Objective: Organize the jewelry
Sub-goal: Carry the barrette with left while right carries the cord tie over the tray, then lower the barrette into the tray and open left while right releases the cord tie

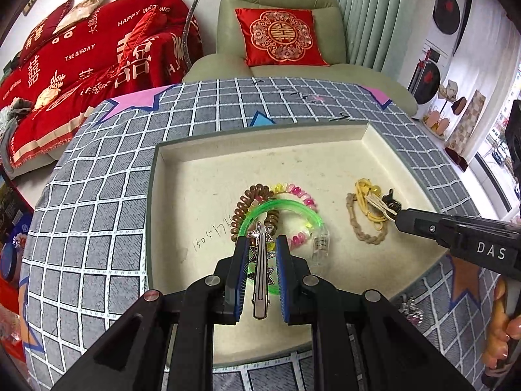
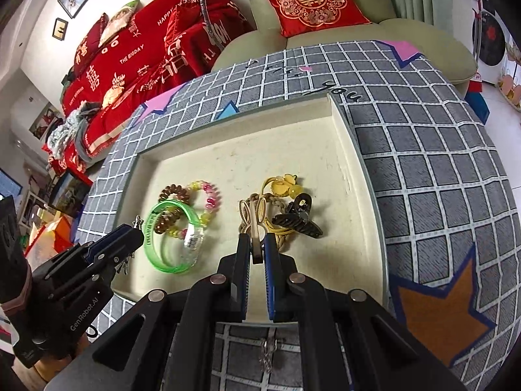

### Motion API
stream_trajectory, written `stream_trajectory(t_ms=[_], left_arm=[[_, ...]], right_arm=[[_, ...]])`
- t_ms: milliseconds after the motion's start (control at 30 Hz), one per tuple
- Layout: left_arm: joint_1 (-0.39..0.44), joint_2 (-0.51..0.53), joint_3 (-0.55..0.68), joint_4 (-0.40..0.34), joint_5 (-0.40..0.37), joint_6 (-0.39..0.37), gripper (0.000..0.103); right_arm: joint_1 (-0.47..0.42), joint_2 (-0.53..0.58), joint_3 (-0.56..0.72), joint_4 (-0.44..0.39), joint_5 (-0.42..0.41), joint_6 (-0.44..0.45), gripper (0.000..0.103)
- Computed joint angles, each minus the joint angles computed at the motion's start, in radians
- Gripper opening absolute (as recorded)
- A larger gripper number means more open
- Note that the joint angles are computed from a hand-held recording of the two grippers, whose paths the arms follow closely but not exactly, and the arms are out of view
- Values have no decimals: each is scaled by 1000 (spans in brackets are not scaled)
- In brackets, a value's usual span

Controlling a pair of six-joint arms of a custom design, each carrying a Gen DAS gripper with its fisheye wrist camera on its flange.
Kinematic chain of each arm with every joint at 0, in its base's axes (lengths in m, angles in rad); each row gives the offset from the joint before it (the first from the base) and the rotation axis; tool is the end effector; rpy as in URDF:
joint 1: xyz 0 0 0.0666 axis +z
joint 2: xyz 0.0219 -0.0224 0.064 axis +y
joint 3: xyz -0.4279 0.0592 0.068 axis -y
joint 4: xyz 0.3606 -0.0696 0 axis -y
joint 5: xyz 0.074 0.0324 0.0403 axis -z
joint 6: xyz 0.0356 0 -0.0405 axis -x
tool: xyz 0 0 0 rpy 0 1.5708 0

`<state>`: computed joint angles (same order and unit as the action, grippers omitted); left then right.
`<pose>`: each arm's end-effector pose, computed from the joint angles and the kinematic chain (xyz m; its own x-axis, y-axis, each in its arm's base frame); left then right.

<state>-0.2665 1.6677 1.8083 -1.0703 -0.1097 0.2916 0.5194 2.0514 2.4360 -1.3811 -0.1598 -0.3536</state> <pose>0.5347 -0.1423 0.5127 -0.7976 -0.0785 -0.5980 -0.0320 0.9956 -0.0879 0.5820 0.3388 0.5221 -0.8794 -0.1090 -0.4634 -0.2777 0.9081 0.3134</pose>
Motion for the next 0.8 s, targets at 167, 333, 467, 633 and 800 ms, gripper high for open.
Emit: stream_trajectory(t_ms=[167,333,467,633,800], left_arm=[[-9,6,-7,6,-33,-13,28],[-30,12,-1,3,-79,-56,29],[-39,18,6,-14,-99,-57,29],[-42,16,13,-19,-109,-53,29],[-40,12,15,-20,-115,-60,29]], right_arm=[[1,13,2,-6,-2,7,9],[1,35,20,-35,-9,15,9],[0,43,19,-47,-23,13,10],[-1,54,42,-68,-18,12,12],[-14,13,-20,0,-55,-21,51]])
